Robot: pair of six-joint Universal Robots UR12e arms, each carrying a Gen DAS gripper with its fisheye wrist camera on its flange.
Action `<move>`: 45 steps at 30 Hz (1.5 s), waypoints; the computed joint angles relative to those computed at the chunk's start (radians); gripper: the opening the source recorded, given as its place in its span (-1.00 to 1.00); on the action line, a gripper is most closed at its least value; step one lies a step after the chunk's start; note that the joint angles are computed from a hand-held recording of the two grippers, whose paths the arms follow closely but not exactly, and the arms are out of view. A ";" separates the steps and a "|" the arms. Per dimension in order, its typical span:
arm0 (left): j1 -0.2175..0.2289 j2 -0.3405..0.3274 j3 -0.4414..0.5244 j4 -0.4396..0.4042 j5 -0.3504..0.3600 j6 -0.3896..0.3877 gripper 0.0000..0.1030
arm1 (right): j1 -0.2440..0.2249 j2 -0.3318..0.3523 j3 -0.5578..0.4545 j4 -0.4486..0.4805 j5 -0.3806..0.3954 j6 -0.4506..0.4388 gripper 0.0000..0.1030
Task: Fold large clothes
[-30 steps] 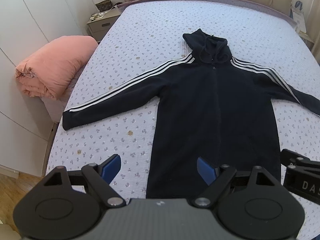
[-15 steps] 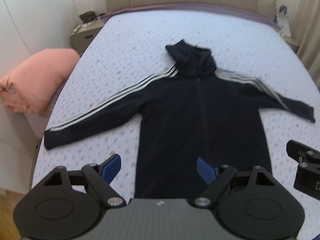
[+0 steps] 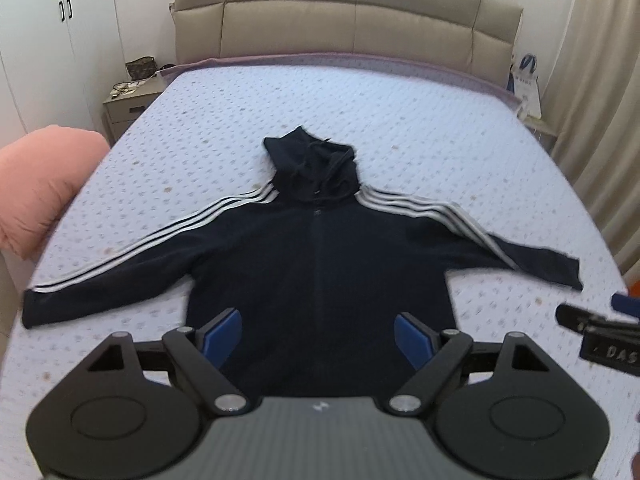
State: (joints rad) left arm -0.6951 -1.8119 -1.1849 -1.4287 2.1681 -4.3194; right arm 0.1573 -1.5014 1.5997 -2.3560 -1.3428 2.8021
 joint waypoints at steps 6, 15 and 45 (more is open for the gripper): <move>-0.007 -0.119 0.048 0.108 0.039 -0.002 0.67 | -0.108 0.134 -0.018 -0.103 0.008 -0.144 0.87; 0.009 -0.267 0.095 0.149 0.001 0.001 0.66 | -0.186 0.408 -0.113 -0.346 -0.092 -0.360 0.07; 0.017 -0.469 0.317 0.026 -0.046 0.065 0.63 | -0.271 0.511 -0.322 -0.275 0.215 -0.342 -0.93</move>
